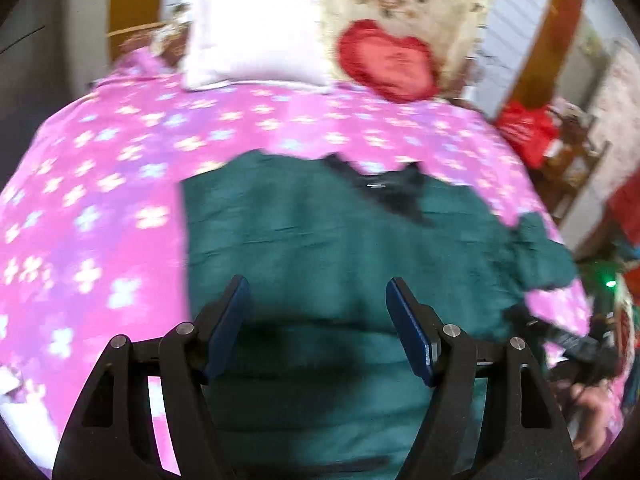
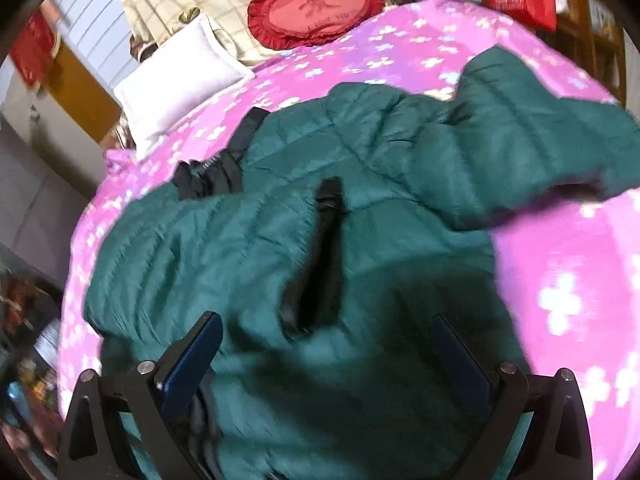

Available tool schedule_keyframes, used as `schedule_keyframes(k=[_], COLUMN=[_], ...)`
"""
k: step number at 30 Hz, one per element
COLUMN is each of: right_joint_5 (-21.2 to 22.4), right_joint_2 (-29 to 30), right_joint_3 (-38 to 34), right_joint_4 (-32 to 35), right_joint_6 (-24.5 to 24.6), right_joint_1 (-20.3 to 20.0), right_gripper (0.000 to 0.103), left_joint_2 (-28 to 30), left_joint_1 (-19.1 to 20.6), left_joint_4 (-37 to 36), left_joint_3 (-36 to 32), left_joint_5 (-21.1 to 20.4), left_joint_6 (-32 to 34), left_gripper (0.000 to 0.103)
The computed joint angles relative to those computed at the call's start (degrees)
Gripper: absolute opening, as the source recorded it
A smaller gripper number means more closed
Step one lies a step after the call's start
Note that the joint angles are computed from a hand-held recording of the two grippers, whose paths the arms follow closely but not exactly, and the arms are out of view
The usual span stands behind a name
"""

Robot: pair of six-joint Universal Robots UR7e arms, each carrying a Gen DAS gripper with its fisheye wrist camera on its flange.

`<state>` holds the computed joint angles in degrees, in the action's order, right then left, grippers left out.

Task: Fold large clothes
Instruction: 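Fold the held sleeve and side panel across the jacket's back, release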

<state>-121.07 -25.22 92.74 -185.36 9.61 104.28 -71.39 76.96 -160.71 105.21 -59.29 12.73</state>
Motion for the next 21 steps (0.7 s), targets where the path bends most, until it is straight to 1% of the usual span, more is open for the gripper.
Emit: schedule_keyframes(k=[1, 3, 4, 5, 6, 7, 8, 10, 12, 13, 18, 19, 21], right_joint_5=[1.4, 3.7, 5.1, 5.5, 4.2, 2.3, 1.0, -3.0, -6.8, -8.5, -12.6, -13.2, -14.3], right_joint_2=[1.0, 2.6, 3.4, 3.9, 4.5, 4.9, 5.1, 5.5, 6.3, 6.7, 9.4, 10.1, 11.5], right_joint_3=[-1.3, -3.7, -5.2, -6.2, -7.3, -8.0, -8.3, -9.3, -11.3, -12.6, -18.6, -19.7, -21.6], right_joint_4=[-0.2, 1.5, 3.8, 5.0, 5.2, 4.0, 2.3, -3.3, -7.2, -8.0, -7.5, -6.8, -3.6], right_joint_6=[-0.5, -2.0, -2.9, -3.9, -5.6, -8.0, -10.1, -16.2, -21.6, -23.7, -27.4, -27.6, -26.4], right_joint_1=[-0.3, -0.9, -1.1, -1.1, -0.5, 0.3, 0.8, 2.4, 3.2, 3.4, 2.1, 1.8, 0.8], right_gripper=[0.102, 0.083, 0.057, 0.043, 0.038, 0.025, 0.022, 0.02, 0.02, 0.02, 0.019, 0.019, 0.019], left_joint_2=[0.3, 1.0, 1.3, 1.9, 2.1, 2.4, 2.6, 3.5, 4.2, 4.9, 8.0, 8.6, 9.5], left_joint_1=[0.8, 2.4, 3.0, 3.4, 3.8, 4.2, 4.5, 4.8, 4.9, 4.9, 4.9, 5.0, 5.0], left_joint_4=[-0.1, -0.5, -0.7, -0.8, -0.6, -0.2, 0.1, 0.2, -0.3, -0.6, -0.9, -1.1, -1.5], left_joint_3=[-0.5, -1.4, -1.8, -2.4, -2.7, -3.2, -3.6, -4.5, -5.2, -5.6, -7.6, -7.9, -8.3], left_joint_5=[0.4, 0.9, 1.3, 1.7, 1.9, 1.8, 1.8, 2.0, 2.1, 2.4, 3.5, 3.8, 4.3], left_joint_6=[-0.5, -1.9, -2.3, -2.6, -3.0, -3.4, -3.4, -3.2, -2.6, -2.2, -1.7, -1.8, -1.9], left_gripper=[0.071, 0.071, 0.071, 0.071, 0.071, 0.071, 0.071, 0.071, 0.071, 0.071, 0.071, 0.071, 0.071])
